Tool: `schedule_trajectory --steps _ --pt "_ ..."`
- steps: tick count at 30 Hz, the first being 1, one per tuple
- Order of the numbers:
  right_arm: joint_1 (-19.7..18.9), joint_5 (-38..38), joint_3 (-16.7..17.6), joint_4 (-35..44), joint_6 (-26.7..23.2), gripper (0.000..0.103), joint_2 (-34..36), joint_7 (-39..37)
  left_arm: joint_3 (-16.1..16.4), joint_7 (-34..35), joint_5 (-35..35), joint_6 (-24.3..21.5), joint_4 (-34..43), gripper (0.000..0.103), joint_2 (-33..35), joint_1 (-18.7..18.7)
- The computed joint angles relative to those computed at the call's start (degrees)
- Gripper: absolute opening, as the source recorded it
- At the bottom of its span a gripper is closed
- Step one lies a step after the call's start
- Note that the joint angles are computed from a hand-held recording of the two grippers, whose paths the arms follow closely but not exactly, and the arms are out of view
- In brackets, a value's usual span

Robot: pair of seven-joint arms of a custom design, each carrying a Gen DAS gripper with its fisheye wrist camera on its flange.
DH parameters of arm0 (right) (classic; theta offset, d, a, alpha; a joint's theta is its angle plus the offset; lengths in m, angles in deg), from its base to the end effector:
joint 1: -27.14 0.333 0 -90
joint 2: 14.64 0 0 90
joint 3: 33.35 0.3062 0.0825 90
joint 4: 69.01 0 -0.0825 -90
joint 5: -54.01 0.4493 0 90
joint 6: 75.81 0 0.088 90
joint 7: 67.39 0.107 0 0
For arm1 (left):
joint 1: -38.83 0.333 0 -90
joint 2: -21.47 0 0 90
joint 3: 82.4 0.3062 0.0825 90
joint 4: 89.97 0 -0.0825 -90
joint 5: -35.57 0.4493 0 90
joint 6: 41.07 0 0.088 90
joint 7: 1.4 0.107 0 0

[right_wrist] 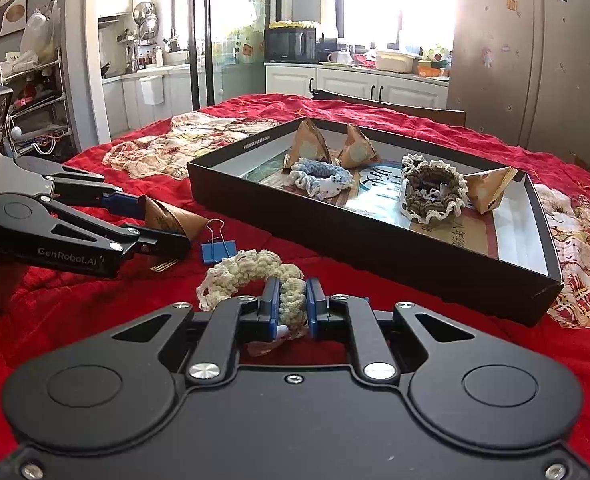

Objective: Organize objects
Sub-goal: 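Grasp a gold packet with the left tool while the right tool grasps the cream bracelet, then carry the gold packet in the left tool while the right tool carries the cream bracelet to the box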

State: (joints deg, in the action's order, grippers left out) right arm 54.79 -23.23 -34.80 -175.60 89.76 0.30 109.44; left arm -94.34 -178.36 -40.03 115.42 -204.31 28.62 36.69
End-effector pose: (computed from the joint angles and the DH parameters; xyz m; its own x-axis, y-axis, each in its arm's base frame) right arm 0.6011 0.3605 0.3880 0.1574 -0.9875 0.0003 -0.5448 -0.0871 -0.8340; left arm 0.6542 -0.1232 0.4015 -0.6823 -0.7310 -0.0087 -0.3982 0.3816 -0.8341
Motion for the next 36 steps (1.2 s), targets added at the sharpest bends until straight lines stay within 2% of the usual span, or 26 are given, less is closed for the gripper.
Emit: schedule_trajectory --steps 17,36 --pt "-0.14 -3.73 0.29 -0.07 0.60 0.014 -0.52 3.72 1.07 0.61 -0.91 -0.18 -2.03 0.050 -2.73 -0.71" --pt "-1.87 -11.55 2.00 -0.44 -0.25 0.014 -2.55 11.93 2.06 3.67 -4.96 -1.78 -2.29 0.051 -5.02 -2.14"
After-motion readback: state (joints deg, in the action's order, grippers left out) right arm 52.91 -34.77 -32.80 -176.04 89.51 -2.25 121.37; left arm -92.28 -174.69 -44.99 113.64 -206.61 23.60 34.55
